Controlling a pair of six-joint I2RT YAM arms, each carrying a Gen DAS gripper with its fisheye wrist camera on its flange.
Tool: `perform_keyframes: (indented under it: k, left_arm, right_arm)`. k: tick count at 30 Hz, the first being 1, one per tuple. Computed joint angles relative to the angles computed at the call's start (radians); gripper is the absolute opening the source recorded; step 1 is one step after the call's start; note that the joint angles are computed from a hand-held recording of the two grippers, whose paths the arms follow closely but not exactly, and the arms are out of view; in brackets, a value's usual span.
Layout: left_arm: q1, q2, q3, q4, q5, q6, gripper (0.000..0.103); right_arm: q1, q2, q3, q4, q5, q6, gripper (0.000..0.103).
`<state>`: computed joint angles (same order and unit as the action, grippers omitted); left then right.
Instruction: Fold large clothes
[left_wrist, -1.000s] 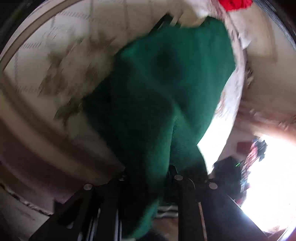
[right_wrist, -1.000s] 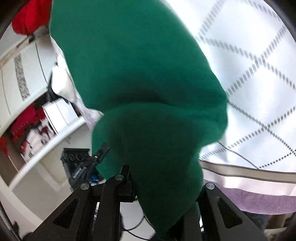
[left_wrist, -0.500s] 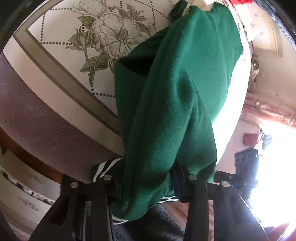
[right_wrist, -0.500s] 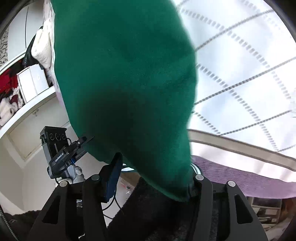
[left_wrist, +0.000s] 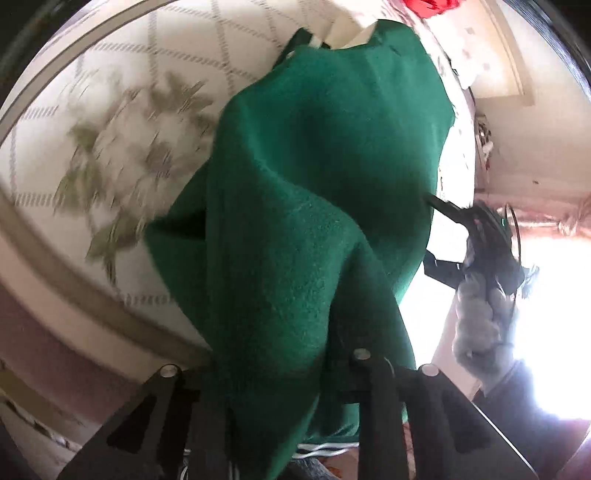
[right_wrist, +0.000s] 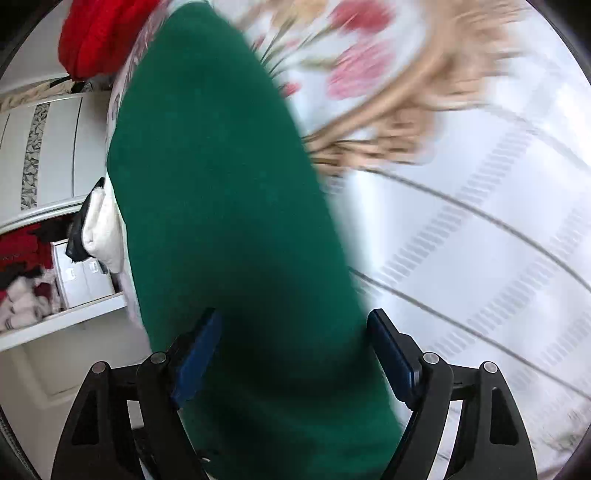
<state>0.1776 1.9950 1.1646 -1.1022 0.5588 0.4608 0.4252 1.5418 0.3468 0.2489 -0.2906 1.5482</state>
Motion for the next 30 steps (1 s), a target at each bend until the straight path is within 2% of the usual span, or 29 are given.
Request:
perform_keyframes:
  k: [1, 3, 5, 7, 9, 10, 12, 13, 14, 15, 16, 18, 21, 22, 23, 24, 25, 26, 27, 30]
  left_arm:
    - [-0.022, 0.026, 0.036, 0.001, 0.001, 0.008, 0.016]
    - [-0.048, 0.069, 0.113, -0.001, 0.012, 0.008, 0.016]
    - [-0.077, 0.117, 0.199, -0.002, 0.035, -0.011, 0.016]
    - [-0.119, 0.176, 0.306, 0.008, 0.053, -0.040, 0.016]
    - [-0.145, 0.252, 0.433, -0.021, 0.064, -0.080, 0.016]
    - [-0.148, 0.273, 0.473, -0.044, 0.065, -0.094, 0.022]
    - [-0.130, 0.297, 0.525, -0.114, 0.089, -0.130, 0.027]
    - [-0.110, 0.296, 0.527, -0.153, 0.109, -0.130, 0.036]
    - [-0.081, 0.277, 0.507, -0.186, 0.121, -0.120, 0.043]
    - [-0.057, 0.253, 0.478, -0.190, 0.110, -0.112, 0.054]
    - [-0.026, 0.206, 0.427, -0.186, 0.091, -0.105, 0.055]
    - [0.024, 0.154, 0.371, -0.184, 0.046, -0.077, 0.055]
    - [0.081, 0.095, 0.278, -0.109, -0.005, -0.081, 0.055]
    - [0.094, 0.060, 0.223, -0.065, -0.012, -0.085, 0.044]
    - [0.114, 0.056, 0.218, -0.059, -0.016, -0.068, 0.025]
    - [0.129, 0.041, 0.212, -0.071, -0.038, -0.045, 0.011]
    - [0.145, 0.014, 0.192, -0.078, -0.060, -0.014, 0.011]
    - [0.121, -0.004, 0.171, -0.055, -0.070, -0.036, 0.010]
    - [0.127, -0.016, 0.149, -0.044, -0.099, -0.025, 0.010]
    - [0.152, 0.065, 0.143, -0.025, -0.183, -0.013, 0.011]
  right_arm:
    - [0.001, 0.060, 0.074, -0.046, 0.008, -0.047, 0.071]
    - [-0.004, 0.117, 0.177, -0.135, 0.038, -0.096, 0.050]
    - [-0.052, 0.129, 0.207, -0.131, 0.040, -0.105, 0.040]
    - [-0.118, 0.165, 0.288, -0.181, 0.050, -0.153, 0.036]
    - [-0.185, 0.245, 0.416, -0.265, 0.046, -0.238, 0.037]
    - [-0.208, 0.277, 0.468, -0.309, 0.030, -0.266, 0.039]
    - [-0.246, 0.323, 0.602, -0.472, -0.002, -0.322, 0.047]
    - [-0.246, 0.323, 0.657, -0.565, -0.009, -0.360, 0.049]
    - [-0.235, 0.313, 0.691, -0.637, -0.012, -0.390, 0.057]
    - [-0.222, 0.284, 0.697, -0.686, -0.012, -0.412, 0.066]
    - [-0.203, 0.251, 0.698, -0.717, -0.012, -0.416, 0.069]
    - [-0.126, 0.177, 0.656, -0.736, -0.012, -0.376, 0.070]
    - [0.046, 0.110, 0.576, -0.719, -0.010, -0.206, 0.070]
    - [0.093, 0.114, 0.555, -0.693, -0.024, -0.151, 0.070]
    - [0.136, 0.128, 0.541, -0.648, -0.043, -0.100, 0.070]
    - [0.182, 0.145, 0.507, -0.572, -0.074, -0.041, 0.070]
    - [0.231, 0.156, 0.475, -0.512, -0.081, 0.030, 0.068]
    - [0.263, 0.160, 0.454, -0.456, -0.069, 0.102, 0.051]
    - [0.308, 0.157, 0.432, -0.398, -0.049, 0.179, 0.043]
    - [0.361, 0.162, 0.431, -0.393, -0.030, 0.223, 0.040]
